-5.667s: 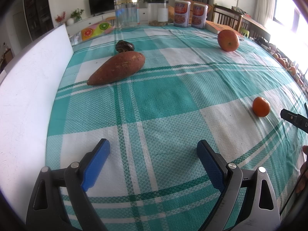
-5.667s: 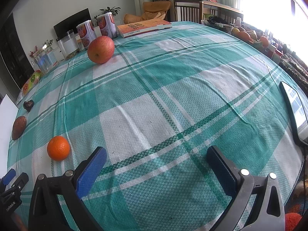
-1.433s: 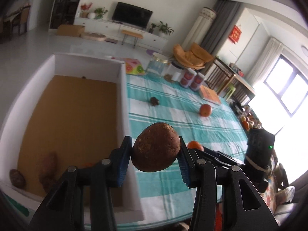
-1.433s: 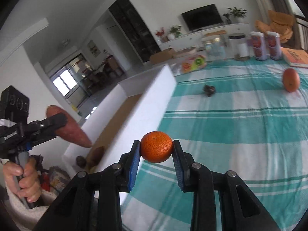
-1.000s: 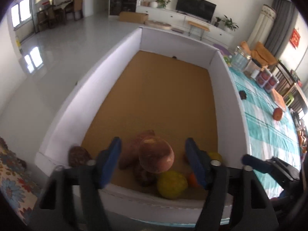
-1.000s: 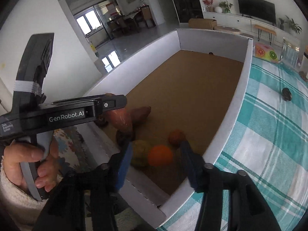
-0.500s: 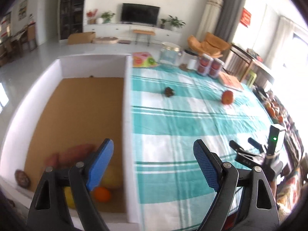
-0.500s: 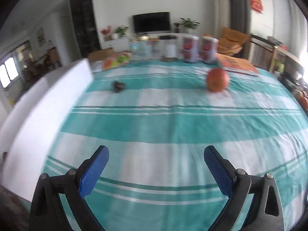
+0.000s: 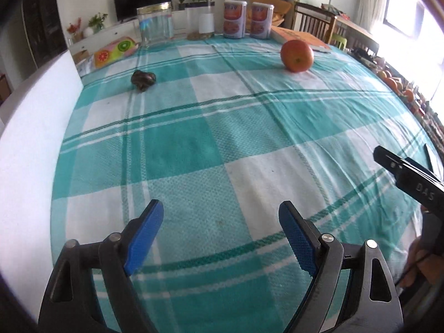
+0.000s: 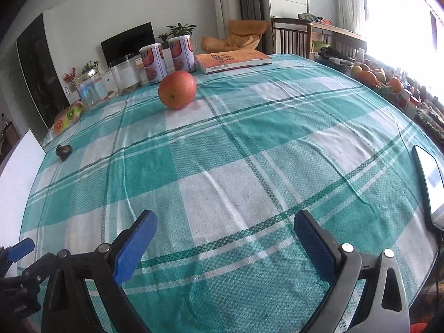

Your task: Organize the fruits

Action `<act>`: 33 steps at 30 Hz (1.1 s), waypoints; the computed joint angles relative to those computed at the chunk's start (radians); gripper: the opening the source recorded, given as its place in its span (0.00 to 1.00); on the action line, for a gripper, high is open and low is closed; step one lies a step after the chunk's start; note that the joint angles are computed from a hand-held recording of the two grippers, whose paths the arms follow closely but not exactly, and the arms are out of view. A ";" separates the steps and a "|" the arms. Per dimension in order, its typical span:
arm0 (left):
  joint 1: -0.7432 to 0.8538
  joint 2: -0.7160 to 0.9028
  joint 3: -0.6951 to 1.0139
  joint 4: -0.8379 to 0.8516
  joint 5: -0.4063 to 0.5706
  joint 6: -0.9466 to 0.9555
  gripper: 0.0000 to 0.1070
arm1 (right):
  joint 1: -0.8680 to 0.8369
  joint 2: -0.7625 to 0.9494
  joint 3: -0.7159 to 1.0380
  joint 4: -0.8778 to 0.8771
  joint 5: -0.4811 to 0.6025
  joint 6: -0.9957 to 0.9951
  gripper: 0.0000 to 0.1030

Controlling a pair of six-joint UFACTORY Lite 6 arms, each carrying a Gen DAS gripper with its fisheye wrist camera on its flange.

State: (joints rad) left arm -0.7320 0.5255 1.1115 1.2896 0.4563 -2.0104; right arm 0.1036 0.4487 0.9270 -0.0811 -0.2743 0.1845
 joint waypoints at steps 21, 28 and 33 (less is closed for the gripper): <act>0.056 0.090 0.039 0.170 -0.004 -0.138 0.88 | 0.021 0.099 0.085 0.120 0.091 -0.095 1.00; 0.056 0.089 0.037 0.173 -0.004 -0.140 0.88 | 0.047 0.112 0.101 0.391 0.106 -0.367 1.00; 0.056 0.089 0.035 0.176 -0.005 -0.144 0.89 | 0.059 0.116 0.108 0.524 0.108 -0.500 1.00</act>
State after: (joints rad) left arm -0.6759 0.6142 1.1469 1.4654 0.4513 -2.1543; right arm 0.1627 0.5646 1.0346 0.4425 -0.1666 -0.3160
